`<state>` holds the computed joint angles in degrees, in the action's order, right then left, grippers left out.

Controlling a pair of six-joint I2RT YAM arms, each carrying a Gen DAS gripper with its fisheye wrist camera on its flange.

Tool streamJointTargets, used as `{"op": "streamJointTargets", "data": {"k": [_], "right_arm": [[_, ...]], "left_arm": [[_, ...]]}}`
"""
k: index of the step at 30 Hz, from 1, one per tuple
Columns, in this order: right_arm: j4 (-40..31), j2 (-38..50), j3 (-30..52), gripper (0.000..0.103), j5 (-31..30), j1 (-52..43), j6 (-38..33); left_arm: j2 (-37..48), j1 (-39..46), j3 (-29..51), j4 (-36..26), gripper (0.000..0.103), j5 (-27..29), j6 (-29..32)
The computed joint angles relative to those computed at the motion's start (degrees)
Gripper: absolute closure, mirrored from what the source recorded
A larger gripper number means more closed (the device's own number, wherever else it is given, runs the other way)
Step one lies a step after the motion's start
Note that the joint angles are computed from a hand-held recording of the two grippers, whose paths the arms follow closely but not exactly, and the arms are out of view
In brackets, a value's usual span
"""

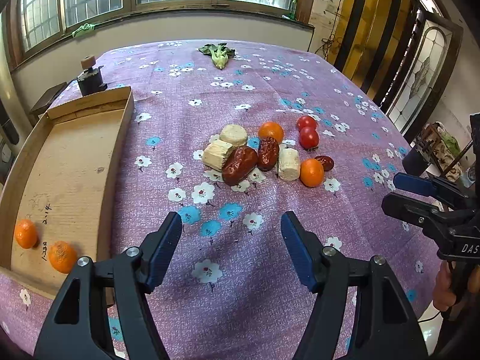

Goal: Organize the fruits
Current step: 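Withdraw both open grippers from the tray back toward the fruit pile, then grasp the large dark red date with the left gripper while the right grasps a red tomato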

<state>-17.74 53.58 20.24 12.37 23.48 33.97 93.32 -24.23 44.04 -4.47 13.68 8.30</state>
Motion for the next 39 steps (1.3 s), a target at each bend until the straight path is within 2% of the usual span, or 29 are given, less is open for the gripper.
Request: {"op": "streamJointTargets", "data": {"k": [5,9,11,16,17,19,20,21,22,23,39], "right_arm": [[1.05,-0.79,-0.93,0.027,-1.67,-1.55,-0.90],[2.90,0.60,-1.31,0.027,-3.10,-2.87,-1.74],[3.77,1.55,-1.43,0.027,-3.53,-3.56,-2.10],[4.26,1.21,-2.14,0.027,-4.71,-5.95,-3.00],[4.28,1.24,-2.22,0.027,-4.96,-6.49,-3.16],[4.59,1.55,-2.39,0.027,-5.55,-7.51,-3.60],[4.74,1.70,-2.39,0.027,-5.78,-7.83,-3.79],[4.97,1.98,-2.39,0.027,-5.93,-8.02,-3.92],[5.25,2.39,-2.29,0.027,-6.05,-8.15,-4.02],[5.57,2.75,-2.24,0.027,-6.11,-8.17,-4.05],[9.61,7.32,-1.37,0.027,-8.95,-12.03,-6.55]], "left_arm": [[0.92,-6.37,-0.67,2.83,0.035,-14.40,1.74],[4.93,-6.42,0.77,3.48,0.035,-11.35,1.59],[6.64,-7.09,1.19,4.52,0.035,-11.88,0.67],[12.96,-6.45,4.77,6.13,0.035,-9.23,-2.76],[13.74,-6.54,5.10,6.71,0.031,-9.47,-3.28],[14.49,-6.86,6.47,6.30,0.031,-9.46,-3.97],[15.13,-7.34,7.37,5.74,0.029,-10.19,-4.11],[15.72,-7.77,7.94,5.66,0.018,-10.97,-4.13],[16.46,-8.09,8.81,4.94,0.012,-11.72,-4.52],[17.08,-8.07,9.64,4.01,0.000,-12.10,-5.09],[17.88,-7.50,10.37,3.25,0.000,-11.75,-5.65]]}}
